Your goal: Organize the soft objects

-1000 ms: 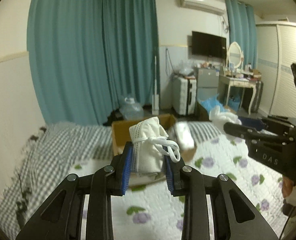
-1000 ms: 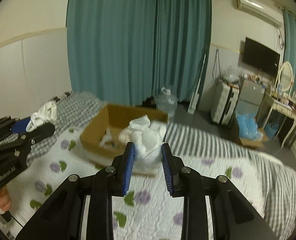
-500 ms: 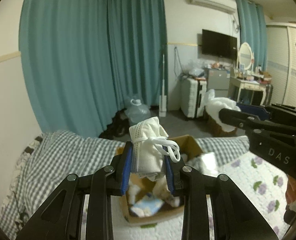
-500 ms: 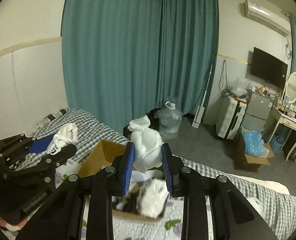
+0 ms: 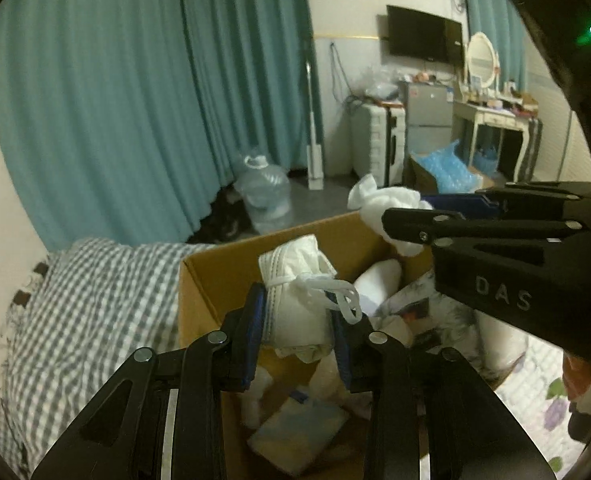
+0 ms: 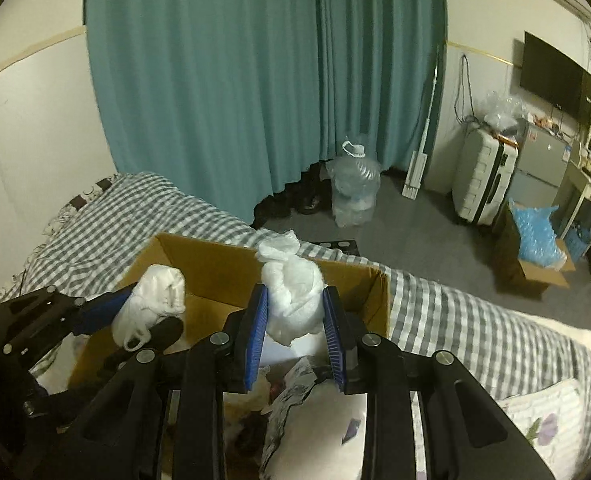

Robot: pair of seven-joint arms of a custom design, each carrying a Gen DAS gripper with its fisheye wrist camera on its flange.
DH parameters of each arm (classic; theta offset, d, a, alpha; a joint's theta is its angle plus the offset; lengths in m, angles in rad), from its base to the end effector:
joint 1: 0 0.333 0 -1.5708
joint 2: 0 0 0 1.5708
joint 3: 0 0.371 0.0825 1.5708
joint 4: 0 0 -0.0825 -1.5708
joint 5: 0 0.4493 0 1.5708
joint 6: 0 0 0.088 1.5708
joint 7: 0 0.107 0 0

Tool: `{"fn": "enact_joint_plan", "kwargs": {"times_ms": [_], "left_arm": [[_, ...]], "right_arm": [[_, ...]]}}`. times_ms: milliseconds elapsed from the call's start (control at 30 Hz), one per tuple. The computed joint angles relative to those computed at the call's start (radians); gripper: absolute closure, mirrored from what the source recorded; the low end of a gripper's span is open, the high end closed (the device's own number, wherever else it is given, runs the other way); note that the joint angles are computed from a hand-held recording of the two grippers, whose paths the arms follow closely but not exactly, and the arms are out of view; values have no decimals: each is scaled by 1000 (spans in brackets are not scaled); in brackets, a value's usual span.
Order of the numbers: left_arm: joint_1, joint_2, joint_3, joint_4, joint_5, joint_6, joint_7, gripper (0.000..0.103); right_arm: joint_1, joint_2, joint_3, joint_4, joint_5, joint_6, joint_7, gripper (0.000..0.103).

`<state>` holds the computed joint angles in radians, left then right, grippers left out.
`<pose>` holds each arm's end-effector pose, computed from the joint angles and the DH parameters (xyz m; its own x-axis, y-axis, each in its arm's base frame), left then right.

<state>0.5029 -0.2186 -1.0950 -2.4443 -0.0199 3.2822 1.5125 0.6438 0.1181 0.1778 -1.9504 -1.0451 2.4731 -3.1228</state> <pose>0.4569 -0.3286 0.4619 -0.5041 -0.8535 -0.1321 -0.4482 0.3893 -0.8047 0.4656 0.4982 0.4860 -0.0163 -0.9967 -0.0797 -0.6590 0.0707 -0.7488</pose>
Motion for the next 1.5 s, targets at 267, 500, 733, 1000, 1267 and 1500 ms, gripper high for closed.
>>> {"fn": "enact_joint_plan", "kwargs": {"times_ms": [267, 500, 733, 1000, 1267, 1500], "left_arm": [[96, -110, -75, 5, -2, -20, -100, 21], [-268, -251, 287, -43, -21, -47, -116, 21], [-510, -508, 518, -111, -74, -61, -110, 20], [-692, -729, 685, -251, -160, -12, -85, 12], [-671, -877, 625, -402, -224, 19, -136, 12], [-593, -854, 471, -506, -227, 93, -215, 12]], "right_arm": [[-5, -34, 0, -40, -8, -13, 97, 40], [-4, -193, 73, -69, 5, -181, 71, 40], [22, -303, 219, 36, -47, -481, 18, 21], [122, -289, 367, 164, -204, -796, 26, 1], [253, -237, 387, 106, -294, -906, 144, 0], [286, -218, 318, -23, -258, -811, 324, 0]]}}
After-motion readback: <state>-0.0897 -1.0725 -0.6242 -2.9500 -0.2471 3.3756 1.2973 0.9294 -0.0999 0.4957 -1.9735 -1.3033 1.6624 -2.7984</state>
